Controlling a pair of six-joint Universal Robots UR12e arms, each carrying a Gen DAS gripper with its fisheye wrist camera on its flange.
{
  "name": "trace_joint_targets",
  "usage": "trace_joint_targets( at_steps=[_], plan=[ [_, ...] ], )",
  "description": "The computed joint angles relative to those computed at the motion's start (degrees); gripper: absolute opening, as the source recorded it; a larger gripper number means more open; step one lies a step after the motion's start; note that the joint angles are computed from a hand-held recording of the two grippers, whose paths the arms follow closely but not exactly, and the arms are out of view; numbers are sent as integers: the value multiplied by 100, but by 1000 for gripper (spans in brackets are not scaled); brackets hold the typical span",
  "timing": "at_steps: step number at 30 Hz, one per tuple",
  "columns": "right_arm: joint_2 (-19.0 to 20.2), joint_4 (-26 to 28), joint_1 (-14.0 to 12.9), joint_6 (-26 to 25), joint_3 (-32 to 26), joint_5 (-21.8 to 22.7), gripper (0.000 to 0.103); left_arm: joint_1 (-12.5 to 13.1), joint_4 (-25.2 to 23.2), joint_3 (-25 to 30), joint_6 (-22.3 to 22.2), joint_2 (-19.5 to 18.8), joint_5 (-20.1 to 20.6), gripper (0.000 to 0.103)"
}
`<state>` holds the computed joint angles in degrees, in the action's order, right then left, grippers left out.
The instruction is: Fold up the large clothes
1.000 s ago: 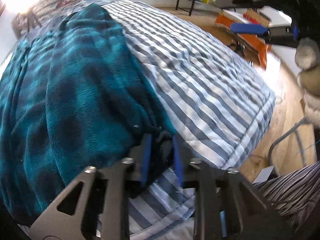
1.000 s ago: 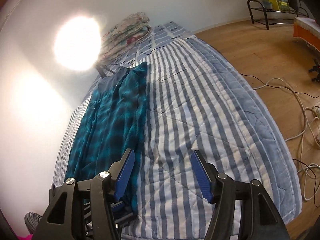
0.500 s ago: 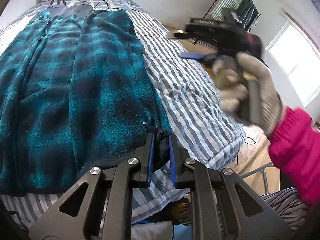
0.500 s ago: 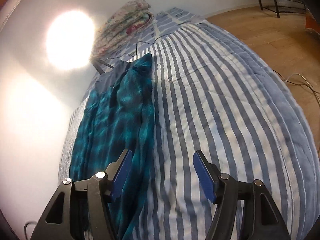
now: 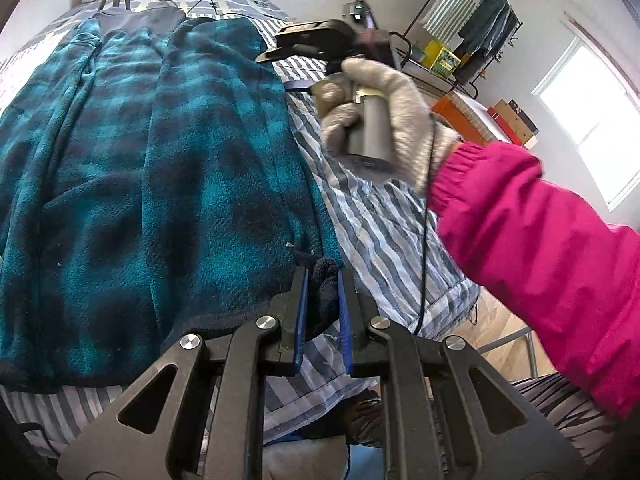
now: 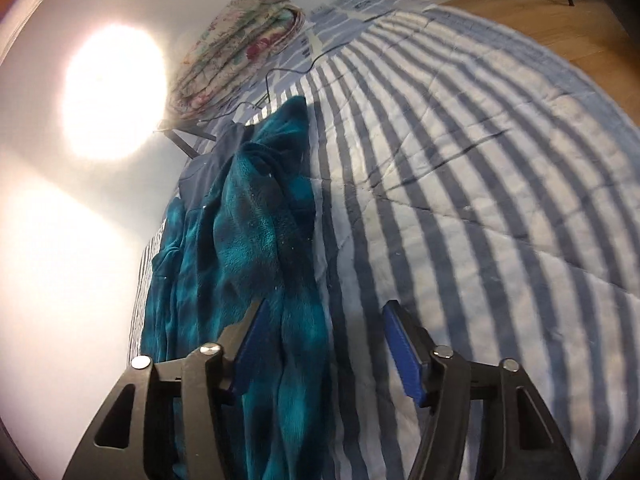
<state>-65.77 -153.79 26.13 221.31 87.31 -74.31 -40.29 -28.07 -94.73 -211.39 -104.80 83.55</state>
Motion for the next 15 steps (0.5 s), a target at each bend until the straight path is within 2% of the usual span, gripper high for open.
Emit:
trace_joint_targets(
  at_steps=[2, 4, 6, 7, 11, 15],
  plan=[
    [100, 25, 28, -92, -111, 49, 53, 10, 46, -30, -13, 11, -17, 12],
    [181, 80, 44, -158, -215, 194, 34, 29, 105, -75, -68, 32, -61, 12],
    [233, 182, 61, -177, -306, 308, 24, 51, 184, -127, -129, 61, -96, 12],
    [255, 323, 101, -236, -395, 225, 14, 63, 231, -160, -165, 81, -111, 12],
    [298, 1109, 295, -535, -830, -376, 8, 126, 461, -350, -361, 209, -148, 12],
    [335, 1623, 492, -614, -1281, -1056, 6, 224, 691, -602, -624, 389, -221, 12]
  ],
)
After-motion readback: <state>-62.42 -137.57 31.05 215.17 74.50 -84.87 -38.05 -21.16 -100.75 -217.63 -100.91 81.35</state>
